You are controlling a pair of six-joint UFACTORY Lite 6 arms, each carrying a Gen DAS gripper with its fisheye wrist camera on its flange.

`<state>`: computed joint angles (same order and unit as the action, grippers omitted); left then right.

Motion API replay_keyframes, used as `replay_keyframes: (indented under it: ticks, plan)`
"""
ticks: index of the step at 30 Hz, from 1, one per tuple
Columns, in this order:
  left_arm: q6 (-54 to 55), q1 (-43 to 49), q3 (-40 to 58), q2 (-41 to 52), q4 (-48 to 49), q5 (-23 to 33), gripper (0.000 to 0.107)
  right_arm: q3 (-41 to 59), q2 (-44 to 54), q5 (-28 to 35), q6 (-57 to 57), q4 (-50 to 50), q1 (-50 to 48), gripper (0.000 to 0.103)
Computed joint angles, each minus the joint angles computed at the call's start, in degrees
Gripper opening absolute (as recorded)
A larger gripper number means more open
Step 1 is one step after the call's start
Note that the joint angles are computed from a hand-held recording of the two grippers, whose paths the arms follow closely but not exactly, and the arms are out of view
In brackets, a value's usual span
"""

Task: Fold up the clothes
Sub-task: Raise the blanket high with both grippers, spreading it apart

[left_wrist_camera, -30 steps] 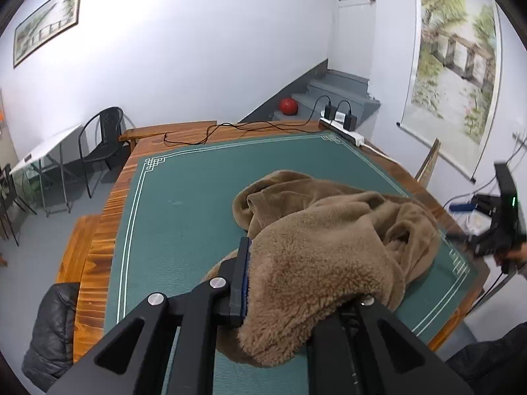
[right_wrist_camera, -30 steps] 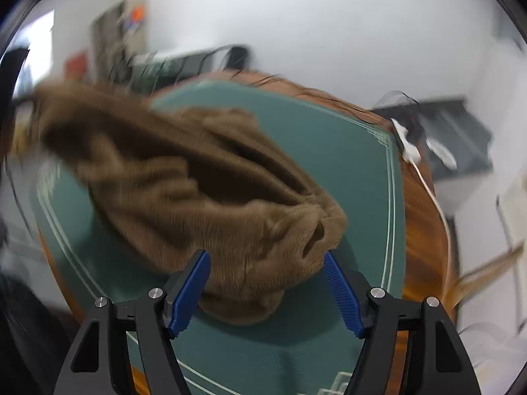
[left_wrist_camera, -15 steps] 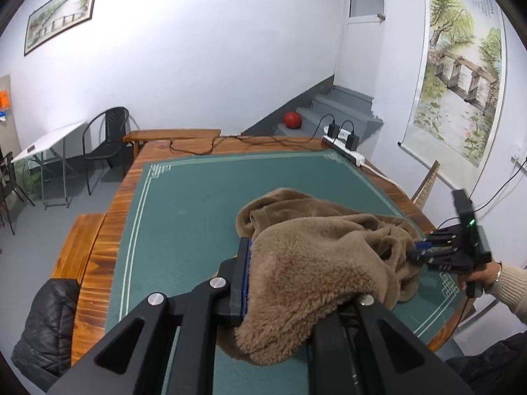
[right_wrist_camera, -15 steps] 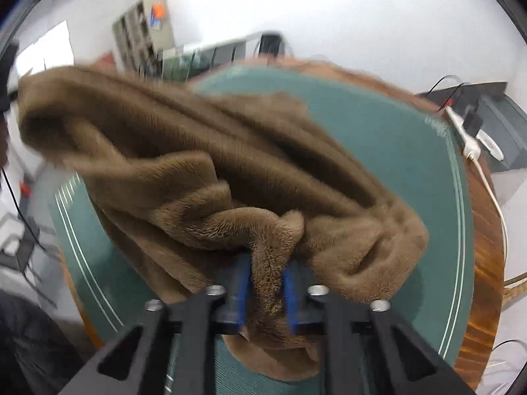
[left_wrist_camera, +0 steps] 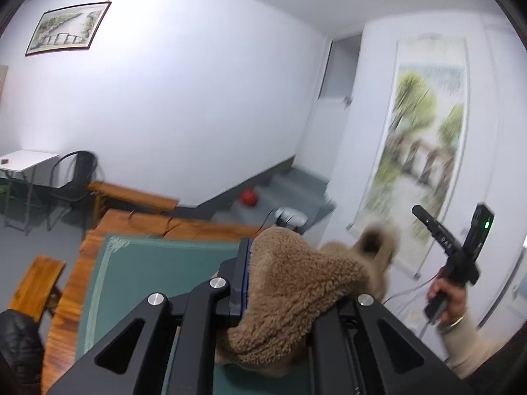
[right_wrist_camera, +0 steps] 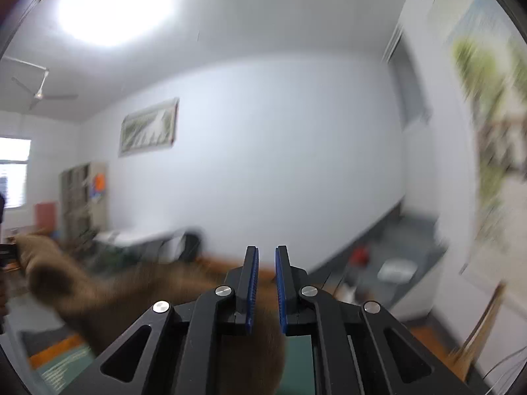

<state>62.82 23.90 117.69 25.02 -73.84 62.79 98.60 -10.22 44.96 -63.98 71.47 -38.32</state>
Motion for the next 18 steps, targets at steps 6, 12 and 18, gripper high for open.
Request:
replay_keyframes:
  ticks: [6,12,18]
  plan:
    - [-3.0,-0.1,4.2,-1.4,-0.7,0.9,0.013,19.5,9.4,15.3,3.1,6.5,-9.3,0.017]
    - [-7.0,0.7,10.2,0.0,2.1,-0.9,0.012,-7.9,-2.5,19.9,-7.9,-1.6,-1.6,0.103]
    - [-12.4,1.8,25.7,4.1,3.3,1.2,0.012,-33.2,-11.6,5.0,-15.2,-11.5,14.8,0.103]
